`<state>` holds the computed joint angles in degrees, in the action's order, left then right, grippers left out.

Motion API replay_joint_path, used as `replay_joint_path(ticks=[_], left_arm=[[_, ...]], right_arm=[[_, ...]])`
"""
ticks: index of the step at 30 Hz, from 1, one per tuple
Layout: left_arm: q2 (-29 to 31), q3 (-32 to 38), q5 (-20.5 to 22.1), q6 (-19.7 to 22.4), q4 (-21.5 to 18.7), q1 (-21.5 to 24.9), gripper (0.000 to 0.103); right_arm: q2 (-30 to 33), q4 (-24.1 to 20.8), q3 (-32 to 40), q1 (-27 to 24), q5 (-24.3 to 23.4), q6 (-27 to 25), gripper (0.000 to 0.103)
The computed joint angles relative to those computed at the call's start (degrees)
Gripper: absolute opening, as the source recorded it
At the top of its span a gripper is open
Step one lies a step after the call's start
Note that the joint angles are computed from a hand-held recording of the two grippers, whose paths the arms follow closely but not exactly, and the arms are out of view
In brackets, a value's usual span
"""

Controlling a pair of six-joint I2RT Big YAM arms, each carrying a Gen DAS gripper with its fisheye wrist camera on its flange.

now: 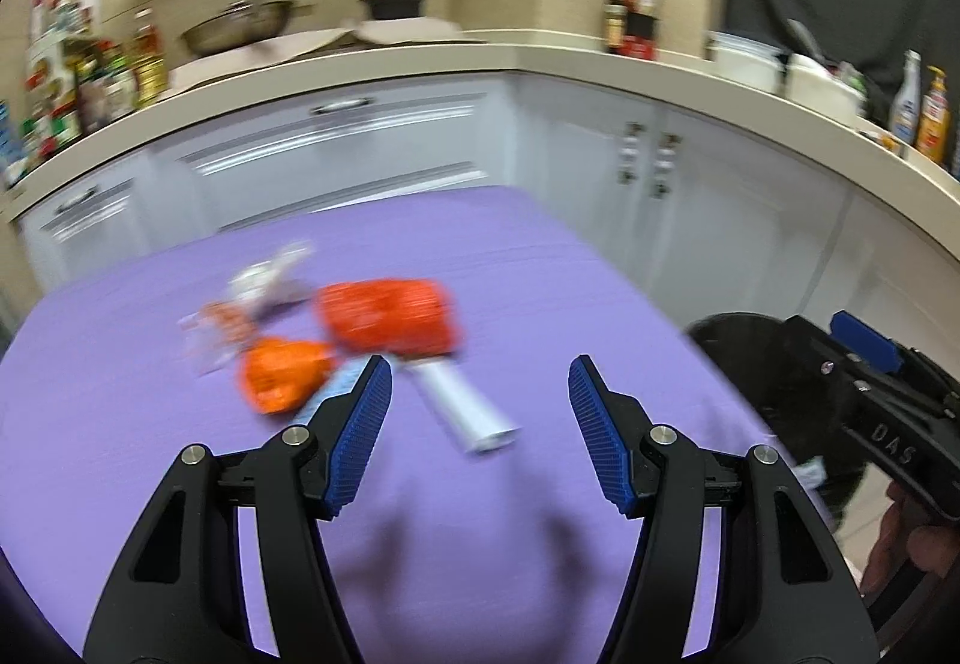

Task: Collect trash
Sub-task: 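Move both open tools back toward the table, then grasp the white tube with the right tool while the left tool grasps the blue-printed tube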

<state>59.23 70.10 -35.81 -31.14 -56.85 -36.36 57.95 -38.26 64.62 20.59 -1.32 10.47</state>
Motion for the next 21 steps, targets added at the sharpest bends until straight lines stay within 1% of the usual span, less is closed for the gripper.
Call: replay_joint_path(ticks=[5,9,14,16,19,21], left_arm=[[-5.9,-3.4,-0.8,-1.2,-3.6,5.0,0.06],[-9.6,-5.7,0.0,-1.5,-5.9,9.7,0.06],[-12.5,-7.8,2.9,-0.4,-6.5,15.7,0.06],[-13.1,-8.4,4.9,0.5,-6.4,17.9,0.06],[-13.3,-8.8,7.6,1.9,-6.0,19.9,0.06],[-13.0,-9.0,8.5,2.4,-5.4,20.3,0.06]], right_arm=[[2.5,0.1,1.8,6.4,0.7,0.2,0.059],[4.9,-0.1,3.4,10.5,1.4,0.1,0.059],[8.5,-1.9,6.0,13.5,1.8,-0.8,0.059],[10.4,-3.4,7.7,14.6,2.1,-1.3,0.058],[12.5,-5.4,9.4,15.9,2.4,-1.8,0.054],[13.9,-6.9,10.7,16.4,2.2,-1.9,0.052]])
